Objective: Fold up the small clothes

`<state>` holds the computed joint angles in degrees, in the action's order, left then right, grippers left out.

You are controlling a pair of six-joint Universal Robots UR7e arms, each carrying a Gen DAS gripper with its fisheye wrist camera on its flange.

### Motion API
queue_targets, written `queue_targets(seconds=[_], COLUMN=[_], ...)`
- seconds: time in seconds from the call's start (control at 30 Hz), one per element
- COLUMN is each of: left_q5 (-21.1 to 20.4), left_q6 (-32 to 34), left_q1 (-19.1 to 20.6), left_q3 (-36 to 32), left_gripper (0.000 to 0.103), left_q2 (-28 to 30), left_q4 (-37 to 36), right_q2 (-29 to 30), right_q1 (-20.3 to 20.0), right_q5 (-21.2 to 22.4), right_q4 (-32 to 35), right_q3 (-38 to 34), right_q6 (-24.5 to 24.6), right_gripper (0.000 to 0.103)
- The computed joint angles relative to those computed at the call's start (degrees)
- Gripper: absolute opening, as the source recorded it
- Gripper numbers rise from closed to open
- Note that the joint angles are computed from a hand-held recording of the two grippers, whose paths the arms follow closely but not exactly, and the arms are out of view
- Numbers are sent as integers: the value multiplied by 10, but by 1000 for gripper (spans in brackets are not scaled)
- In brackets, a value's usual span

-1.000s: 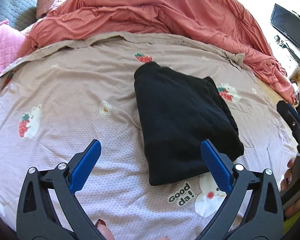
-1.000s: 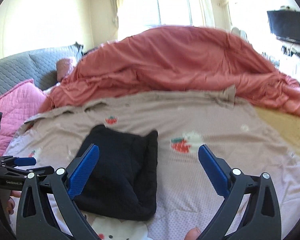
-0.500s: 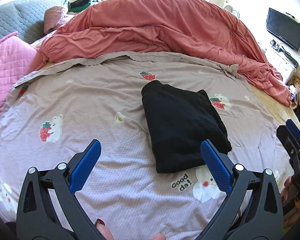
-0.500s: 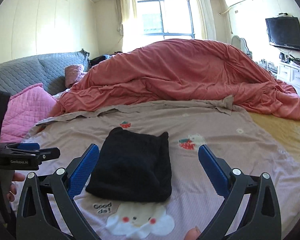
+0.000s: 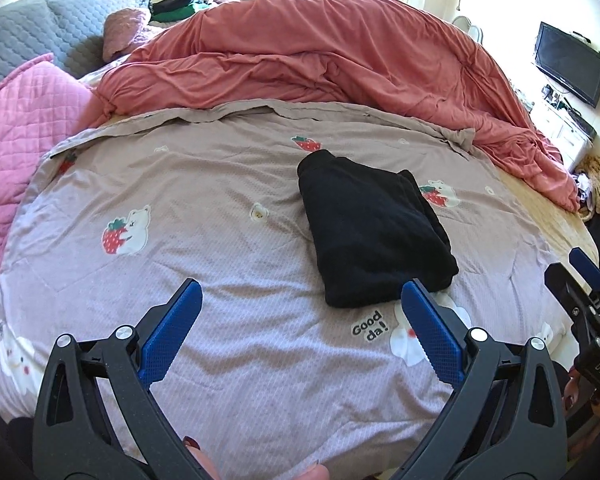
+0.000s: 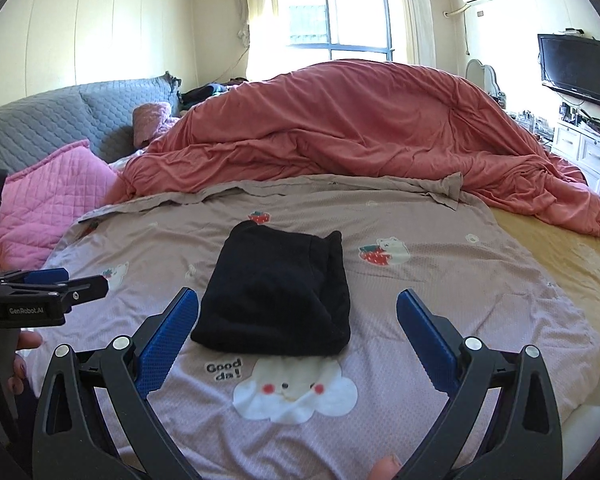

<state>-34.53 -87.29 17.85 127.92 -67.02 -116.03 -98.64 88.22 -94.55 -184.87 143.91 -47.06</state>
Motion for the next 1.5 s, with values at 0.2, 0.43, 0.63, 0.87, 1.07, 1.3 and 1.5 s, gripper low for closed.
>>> queue_targets(seconds=[0.2, 0.43, 0.63, 0.87, 1.07, 1.3, 1.5], left_q5=[-20, -51, -64, -65, -67, -69, -70], left_q6=[-33, -43, -50, -52, -59, -67, -73], left_q1=[-15, -24, -25, -25, -30, -29, -29], left_q3=[10, 25, 34, 35, 33, 27, 26], left_gripper=[94, 94, 94, 94, 94, 94, 94], left_q2=[-3, -3, -4, -7, -7, -5, -5], left_q4=[15, 12, 5, 5, 15, 28, 36], right_q2=[-17, -31, -29, -28, -28, -28, -26], right_q1=[-1, -6, -8, -8, -13, -17, -22], right_q5=[-42, -65, -76, -77, -75, -74, -74], right_q4=[38, 67, 74, 74, 74, 77, 72], right_q3=[10, 13, 14, 12, 12, 10, 10], right_q6=[12, 11, 7, 3, 3, 1, -4], right_gripper=[99, 99, 99, 99, 99, 99, 99])
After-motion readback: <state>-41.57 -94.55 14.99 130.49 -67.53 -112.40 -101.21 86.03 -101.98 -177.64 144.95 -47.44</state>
